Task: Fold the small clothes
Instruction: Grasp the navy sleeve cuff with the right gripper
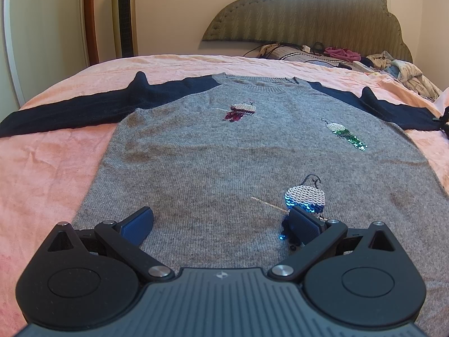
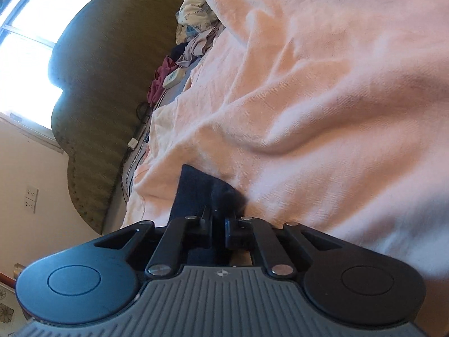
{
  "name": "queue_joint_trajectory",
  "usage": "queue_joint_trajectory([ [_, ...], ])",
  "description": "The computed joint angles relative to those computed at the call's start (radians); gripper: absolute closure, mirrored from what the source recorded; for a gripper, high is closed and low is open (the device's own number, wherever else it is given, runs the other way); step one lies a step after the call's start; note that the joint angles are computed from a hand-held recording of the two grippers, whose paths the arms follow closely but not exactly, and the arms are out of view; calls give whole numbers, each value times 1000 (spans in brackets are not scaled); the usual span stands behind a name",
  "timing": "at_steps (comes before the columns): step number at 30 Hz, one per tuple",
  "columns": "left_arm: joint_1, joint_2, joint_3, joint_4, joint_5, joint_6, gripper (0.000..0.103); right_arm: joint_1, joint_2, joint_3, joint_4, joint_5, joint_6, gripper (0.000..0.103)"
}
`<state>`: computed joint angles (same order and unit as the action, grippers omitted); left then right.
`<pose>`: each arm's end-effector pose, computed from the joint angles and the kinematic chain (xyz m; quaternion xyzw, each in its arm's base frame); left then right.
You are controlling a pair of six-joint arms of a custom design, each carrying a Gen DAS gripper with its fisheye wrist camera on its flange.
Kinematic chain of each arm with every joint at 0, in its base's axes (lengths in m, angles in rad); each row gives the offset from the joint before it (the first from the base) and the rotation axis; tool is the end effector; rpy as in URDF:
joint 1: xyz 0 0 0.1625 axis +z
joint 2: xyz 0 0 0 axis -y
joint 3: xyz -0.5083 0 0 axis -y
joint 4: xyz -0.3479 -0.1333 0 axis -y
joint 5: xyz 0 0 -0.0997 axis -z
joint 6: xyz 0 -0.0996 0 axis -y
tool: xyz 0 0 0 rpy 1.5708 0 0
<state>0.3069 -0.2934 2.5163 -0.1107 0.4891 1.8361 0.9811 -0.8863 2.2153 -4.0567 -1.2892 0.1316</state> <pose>-0.0913 -0.2610 0.0443 0.1205 0.8287 -0.4113 0.3599 -0.1623 -0.5320 0.2713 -0.2208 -0.8028 0.5539 0.0085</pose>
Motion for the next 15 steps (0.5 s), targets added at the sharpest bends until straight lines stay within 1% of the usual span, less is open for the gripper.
queue_joint_trajectory([
  [1,0,-1,0,-2,-1,0,0,8,-4,21,-20,19,-27,89],
  [3,0,-2,0,-5,-1,1,0,52,-4,63,-51,42,-120,89],
  [6,0,-2,2,-11,-2,2,0,145,19,131,-59,119,-247,89],
  [8,3,-6,3,-19,-4,9,0,224,60,164,-54,144,-326,89],
  [9,4,-7,4,-22,-5,11,0,262,89,177,-55,153,-352,89],
  [10,5,-8,5,-25,-5,13,0,298,123,180,-45,158,-368,89],
  [12,5,-7,3,-22,-5,13,0,365,197,172,-29,142,-375,89],
  [13,4,-7,5,-23,-5,12,0,392,235,161,-17,123,-376,85],
  [15,4,-7,5,-22,-4,12,0,428,290,148,26,66,-332,67],
])
